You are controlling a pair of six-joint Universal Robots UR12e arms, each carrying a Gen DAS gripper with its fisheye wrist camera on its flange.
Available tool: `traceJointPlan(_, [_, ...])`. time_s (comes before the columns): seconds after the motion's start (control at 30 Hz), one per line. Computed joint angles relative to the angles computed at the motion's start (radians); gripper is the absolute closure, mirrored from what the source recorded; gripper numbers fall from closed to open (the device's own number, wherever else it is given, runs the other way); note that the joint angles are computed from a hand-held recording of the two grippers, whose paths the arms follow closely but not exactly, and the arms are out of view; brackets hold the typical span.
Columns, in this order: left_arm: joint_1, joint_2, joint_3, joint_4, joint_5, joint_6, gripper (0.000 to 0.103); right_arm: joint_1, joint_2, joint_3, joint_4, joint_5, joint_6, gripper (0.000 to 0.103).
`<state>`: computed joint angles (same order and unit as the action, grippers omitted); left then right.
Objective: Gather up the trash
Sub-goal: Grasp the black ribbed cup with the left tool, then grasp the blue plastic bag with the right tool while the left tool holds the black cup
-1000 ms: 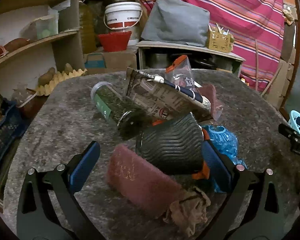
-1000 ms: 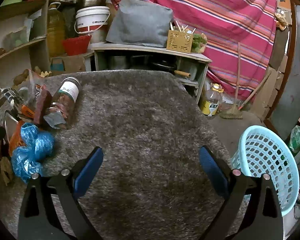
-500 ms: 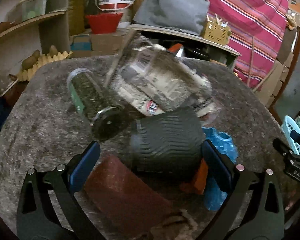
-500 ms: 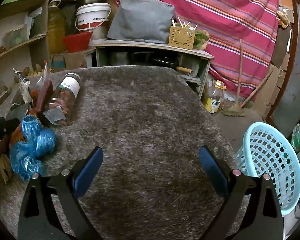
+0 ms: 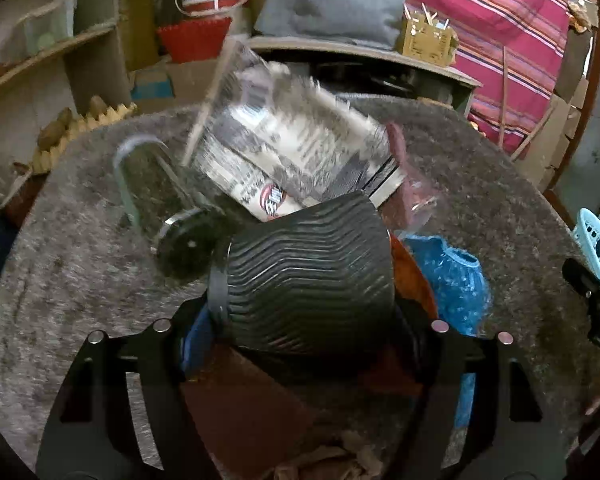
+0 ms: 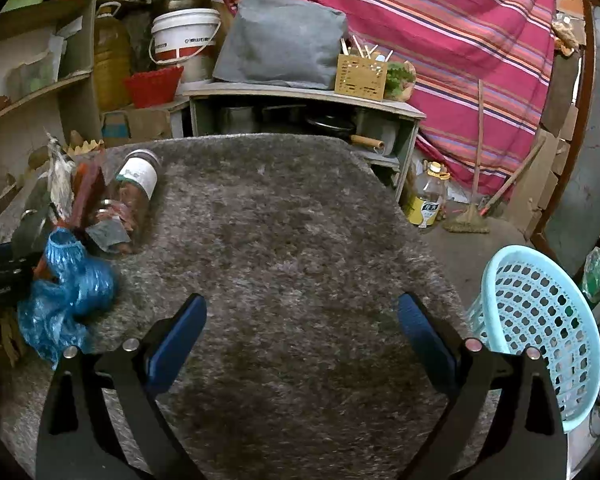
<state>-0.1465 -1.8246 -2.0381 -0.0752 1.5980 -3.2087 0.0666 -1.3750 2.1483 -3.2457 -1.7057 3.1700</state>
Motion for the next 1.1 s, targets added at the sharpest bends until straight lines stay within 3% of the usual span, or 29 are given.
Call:
traceJointPlan(0.17, [-0.003,0.043,-0.050,0.093,0.074,0.037,0.031,0.007,-0.004,-0.006,-0.019,0.023,0.021,0.008])
traceJointPlan(0.3, [0.021,0.077,-0.087,0.153,0.118,0.024,0.031,0.032,0.007,-0.023,-0.020,0.053,0.020,0.008])
traceJointPlan(0.63, [0.102,0.091,-0.124,0.196,0.132,-0.012,0.031,0.122,0.062,-0.098,0.027,0.068,-0.074,0.008])
traceJointPlan(0.83, [0.125,0.087,-0.128,0.191,0.142,-0.031,0.031,0.134,0.095,-0.138,0.119,0.101,-0.089,0.011])
traceJointPlan(0.87, [0.127,0.087,-0.128,0.189,0.142,-0.034,0.031,0.134,0.097,-0.142,0.128,0.111,-0.091,0.015])
traceJointPlan(0.93, [0.132,0.088,-0.128,0.185,0.135,-0.040,0.031,0.126,0.096,-0.146,0.154,0.160,-0.100,0.036])
traceJointPlan(0.97, [0.134,0.089,-0.129,0.186,0.133,-0.040,0.031,0.122,0.096,-0.149,0.168,0.187,-0.101,0.040])
traceJointPlan(1.03, [0.132,0.088,-0.130,0.191,0.136,-0.034,0.031,0.116,0.095,-0.151,0.186,0.230,-0.108,0.058])
traceJointPlan(1.1, [0.128,0.088,-0.131,0.195,0.140,-0.029,0.031,0.117,0.095,-0.152,0.191,0.256,-0.116,0.069])
